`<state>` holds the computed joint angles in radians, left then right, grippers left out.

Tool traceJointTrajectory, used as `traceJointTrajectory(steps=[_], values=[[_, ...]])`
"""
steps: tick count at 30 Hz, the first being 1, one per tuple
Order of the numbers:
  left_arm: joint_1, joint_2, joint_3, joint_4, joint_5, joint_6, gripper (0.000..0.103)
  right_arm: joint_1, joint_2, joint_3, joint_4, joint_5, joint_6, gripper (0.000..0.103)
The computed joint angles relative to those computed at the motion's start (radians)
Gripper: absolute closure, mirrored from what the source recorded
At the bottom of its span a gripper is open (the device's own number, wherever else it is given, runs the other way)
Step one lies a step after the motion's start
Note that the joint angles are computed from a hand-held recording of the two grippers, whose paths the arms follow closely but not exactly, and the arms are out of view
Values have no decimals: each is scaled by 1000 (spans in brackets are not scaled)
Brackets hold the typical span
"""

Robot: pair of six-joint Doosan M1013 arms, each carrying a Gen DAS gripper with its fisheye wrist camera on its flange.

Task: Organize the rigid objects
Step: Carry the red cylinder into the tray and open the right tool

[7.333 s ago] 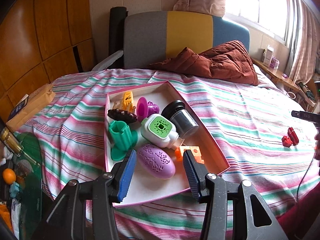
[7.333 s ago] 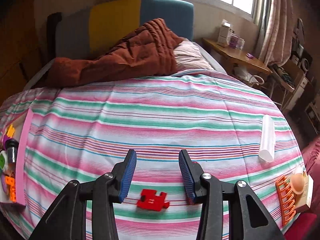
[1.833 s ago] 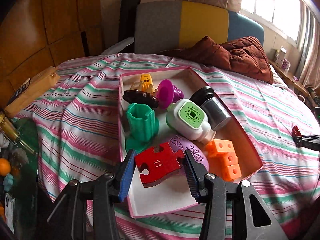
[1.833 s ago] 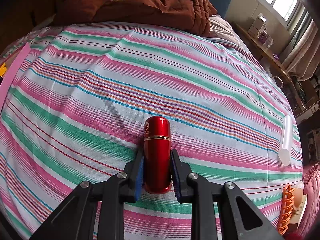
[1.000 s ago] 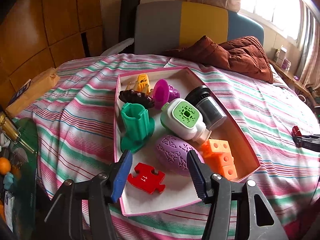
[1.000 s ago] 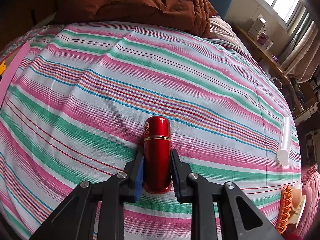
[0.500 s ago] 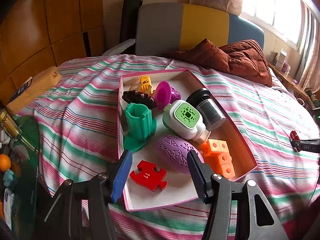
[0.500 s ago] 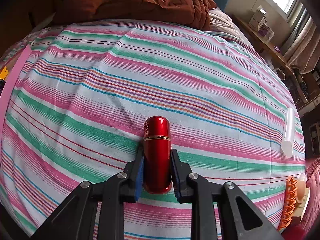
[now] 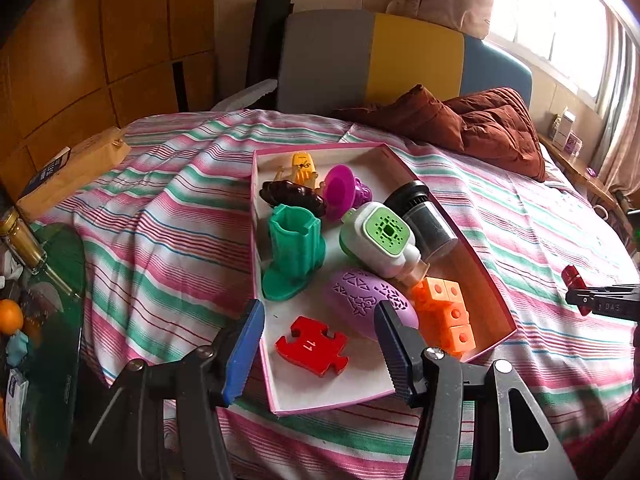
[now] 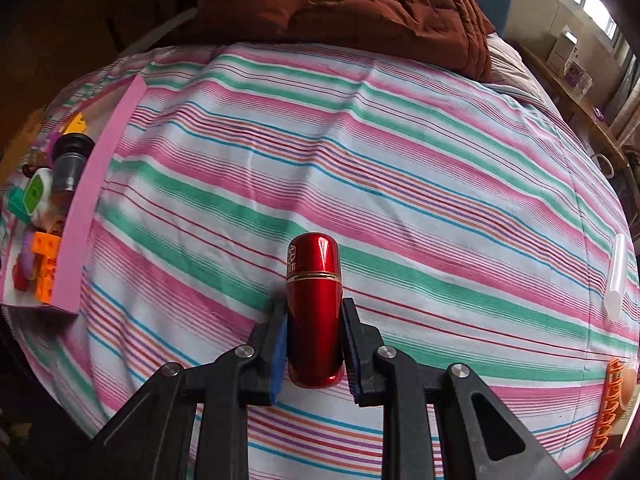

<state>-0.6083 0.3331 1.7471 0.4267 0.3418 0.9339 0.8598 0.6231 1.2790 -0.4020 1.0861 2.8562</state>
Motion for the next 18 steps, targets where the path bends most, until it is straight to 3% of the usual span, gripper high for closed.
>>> traceJointTrajectory(steps=[4,11,15,18], values=[[10,-5,6,15,-5,-35,45,18,32,-84,-13,-81,-81,80],[24,-11,16,27,-7,-62,45,35,168,-360,105,-125,-421,80],[29,-13,20,57,-5,-105,45,29,286,-571,268,-62,-652,80],[36,-11,20,46,1,-101,45,24,396,-762,297,70,-703,80]])
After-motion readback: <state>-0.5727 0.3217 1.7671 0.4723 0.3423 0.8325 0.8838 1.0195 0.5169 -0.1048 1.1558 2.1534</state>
